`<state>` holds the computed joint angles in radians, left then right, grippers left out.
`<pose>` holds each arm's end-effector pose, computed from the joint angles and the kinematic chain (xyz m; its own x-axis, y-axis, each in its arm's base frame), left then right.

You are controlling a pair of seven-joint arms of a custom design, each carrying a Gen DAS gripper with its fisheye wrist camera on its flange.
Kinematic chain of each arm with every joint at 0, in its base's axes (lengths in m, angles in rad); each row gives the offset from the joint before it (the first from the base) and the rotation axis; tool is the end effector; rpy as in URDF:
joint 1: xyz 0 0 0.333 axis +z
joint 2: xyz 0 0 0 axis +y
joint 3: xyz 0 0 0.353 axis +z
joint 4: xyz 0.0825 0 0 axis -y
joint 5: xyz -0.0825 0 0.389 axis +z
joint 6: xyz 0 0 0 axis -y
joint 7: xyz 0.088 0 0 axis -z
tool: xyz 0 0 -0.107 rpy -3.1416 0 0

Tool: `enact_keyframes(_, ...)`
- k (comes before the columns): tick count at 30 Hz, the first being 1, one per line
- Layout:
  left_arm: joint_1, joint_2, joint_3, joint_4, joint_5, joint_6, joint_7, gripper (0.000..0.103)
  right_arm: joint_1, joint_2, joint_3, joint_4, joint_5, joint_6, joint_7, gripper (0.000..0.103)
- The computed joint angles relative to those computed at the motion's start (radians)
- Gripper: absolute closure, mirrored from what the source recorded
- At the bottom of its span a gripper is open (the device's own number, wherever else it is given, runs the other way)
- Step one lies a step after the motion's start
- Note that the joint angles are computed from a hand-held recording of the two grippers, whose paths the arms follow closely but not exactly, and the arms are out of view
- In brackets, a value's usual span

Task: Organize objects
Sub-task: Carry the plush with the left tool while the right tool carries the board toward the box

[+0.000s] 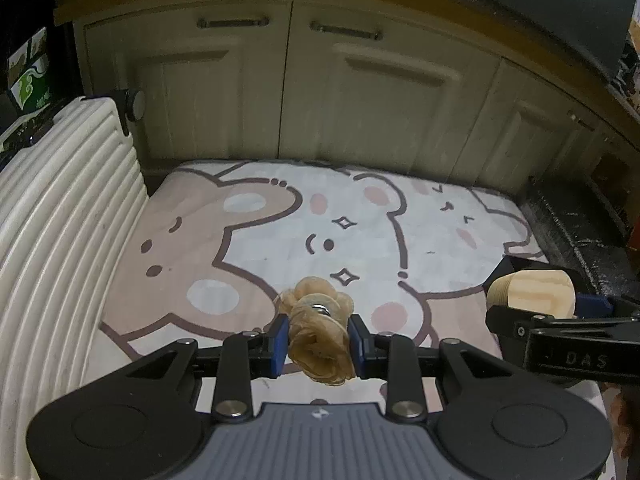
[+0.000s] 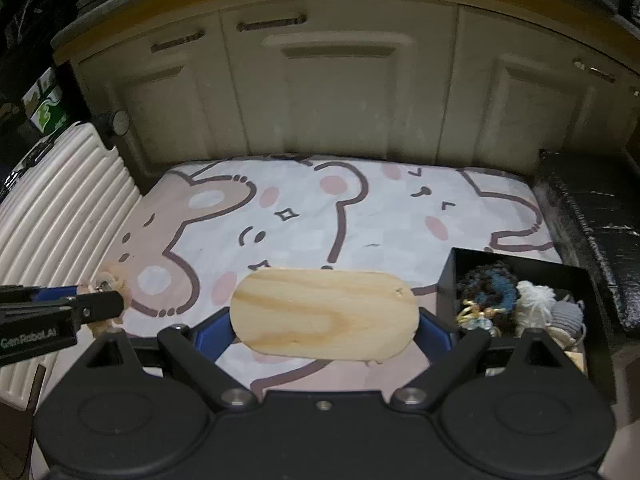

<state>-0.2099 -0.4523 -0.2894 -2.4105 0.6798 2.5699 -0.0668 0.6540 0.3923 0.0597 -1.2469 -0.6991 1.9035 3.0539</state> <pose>0.3806 -0.2383 0.5652 0.4469 -0.8173 0.3639 -0.5092 -0.5668 -0.6477 0.5801 0.4278 0.6193 -0.5447 -0.8277 -0.1347 -0.5909 0.4929 -0.6387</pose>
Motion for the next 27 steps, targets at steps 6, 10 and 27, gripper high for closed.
enact_keyframes(6, 0.014, 0.003, -0.028, 0.025, 0.037, -0.048, -0.036, 0.071, 0.004, -0.024, -0.003, -0.027, -0.025, -0.016, 0.043, 0.009)
enact_keyframes(10, 0.009, 0.009, -0.03, 0.038, 0.044, -0.075, -0.05, 0.071, 0.005, -0.03, 0.0, -0.033, -0.041, -0.031, 0.045, 0.009)
enact_keyframes(27, 0.001, 0.077, -0.045, 0.146, 0.113, -0.162, -0.101, 0.07, -0.033, -0.129, 0.022, -0.131, -0.086, -0.052, 0.001, 0.009)
